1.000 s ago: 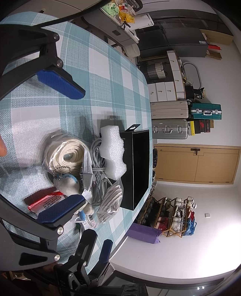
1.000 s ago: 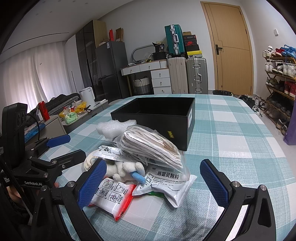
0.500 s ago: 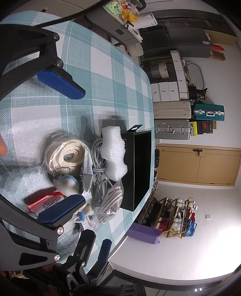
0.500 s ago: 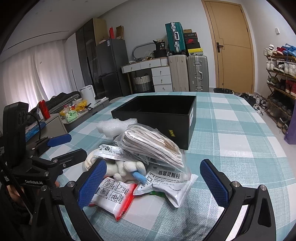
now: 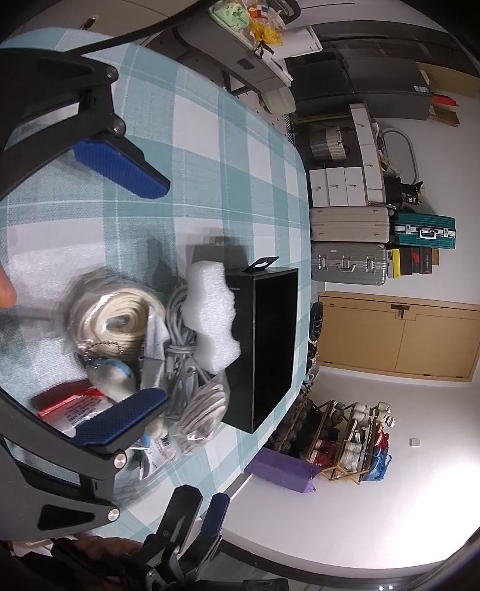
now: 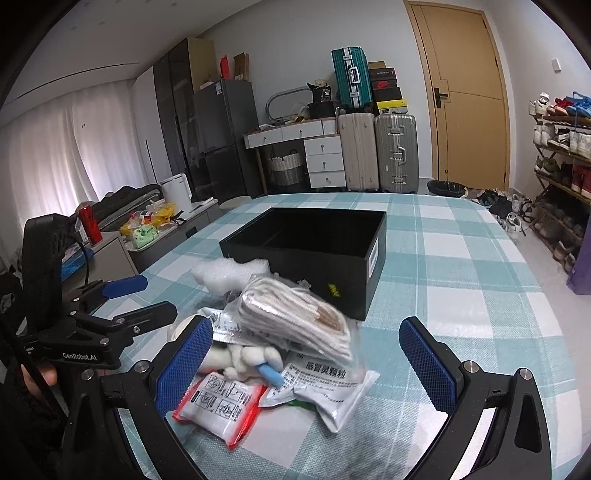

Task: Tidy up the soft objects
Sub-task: 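Close the left gripper on the white foam block while the right gripper grasps the bagged Adidas item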

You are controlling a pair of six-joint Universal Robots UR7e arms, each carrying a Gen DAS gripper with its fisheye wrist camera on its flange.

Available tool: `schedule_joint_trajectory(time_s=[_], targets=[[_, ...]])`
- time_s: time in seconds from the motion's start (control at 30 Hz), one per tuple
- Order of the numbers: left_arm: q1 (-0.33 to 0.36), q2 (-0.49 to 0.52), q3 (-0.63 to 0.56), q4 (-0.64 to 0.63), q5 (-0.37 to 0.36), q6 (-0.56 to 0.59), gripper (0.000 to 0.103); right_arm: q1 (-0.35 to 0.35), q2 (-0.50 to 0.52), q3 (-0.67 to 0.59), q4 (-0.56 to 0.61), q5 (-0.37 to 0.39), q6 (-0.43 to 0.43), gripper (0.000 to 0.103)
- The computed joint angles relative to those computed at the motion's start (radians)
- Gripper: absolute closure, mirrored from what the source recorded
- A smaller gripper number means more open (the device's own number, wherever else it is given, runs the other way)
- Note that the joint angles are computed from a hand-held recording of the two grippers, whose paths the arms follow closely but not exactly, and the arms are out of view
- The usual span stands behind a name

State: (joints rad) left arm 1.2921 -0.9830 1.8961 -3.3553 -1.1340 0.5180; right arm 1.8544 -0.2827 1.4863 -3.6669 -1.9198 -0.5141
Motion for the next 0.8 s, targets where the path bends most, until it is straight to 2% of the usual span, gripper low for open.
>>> schedule_joint_trajectory(time_s=[0.13, 0.4, 0.8], targets=[[-0.008, 0.015, -0.029, 0.012, 0.037, 0.022, 0.000, -0.001, -0.018, -0.007, 0.056, 0.009, 0.013, 0.000], [0.004, 0.027, -0.113, 0.168, 0.028, -0.028, 0.000, -0.003, -0.022, -0.055, 0.188, 0.001, 0.016, 0.000], [0.000, 0.069, -0.188, 0.244, 0.065, -0.034, 0.000, -0.006, 0.007, -0.150, 0.357, -0.012, -0.001, 0.000]])
